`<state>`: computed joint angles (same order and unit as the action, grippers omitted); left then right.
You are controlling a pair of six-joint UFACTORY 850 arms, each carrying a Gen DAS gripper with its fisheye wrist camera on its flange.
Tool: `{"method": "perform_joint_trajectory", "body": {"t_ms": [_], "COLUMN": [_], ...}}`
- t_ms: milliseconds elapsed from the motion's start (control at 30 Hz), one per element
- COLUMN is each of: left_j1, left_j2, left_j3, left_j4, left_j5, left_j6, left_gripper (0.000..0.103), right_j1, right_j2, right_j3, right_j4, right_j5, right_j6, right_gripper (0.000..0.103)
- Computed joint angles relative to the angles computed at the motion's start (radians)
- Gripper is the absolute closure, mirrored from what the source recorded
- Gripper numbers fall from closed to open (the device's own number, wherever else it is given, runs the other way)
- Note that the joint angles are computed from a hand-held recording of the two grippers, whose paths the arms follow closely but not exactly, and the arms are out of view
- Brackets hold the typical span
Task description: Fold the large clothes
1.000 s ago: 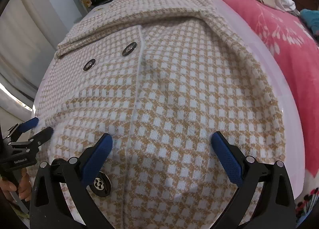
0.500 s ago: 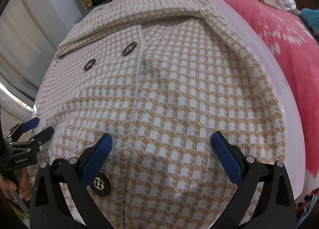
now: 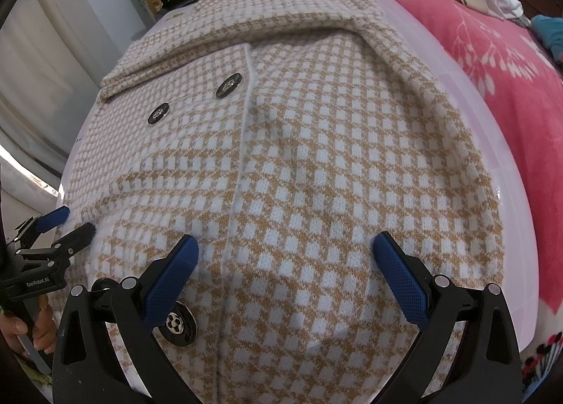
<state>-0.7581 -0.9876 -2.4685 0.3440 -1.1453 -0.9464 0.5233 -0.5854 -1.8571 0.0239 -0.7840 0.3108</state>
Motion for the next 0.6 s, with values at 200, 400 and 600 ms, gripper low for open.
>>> {"method": "perform_joint_trajectory", "body": {"t_ms": [200,400,600], "left_j1": [0.001,0.001,0.000], "left_j2": [-0.002,-0.004,-0.003], "left_j3": [-0.003,-0.009,-0.005], "left_j4": [-0.001,-0.003,-0.002], "left_j5": [-0.002,-0.005,-0.004], "left_j6": [0.002,0.004,0.003], "left_gripper": [0.006,0.006,0.006], "right_j1": [0.002,0.003,0.003], "right_j2": [-0.002,-0.003,-0.003], "right_j3": [-0.003,-0.004,-0.004], "right_j4": [-0.002,-0.003,-0.004], "right_j5": [-0.001,-0.001,-0.001], "right_j6": [0.006,0.007,0.008], "right_gripper": [0.008,0.008,0.008]}}
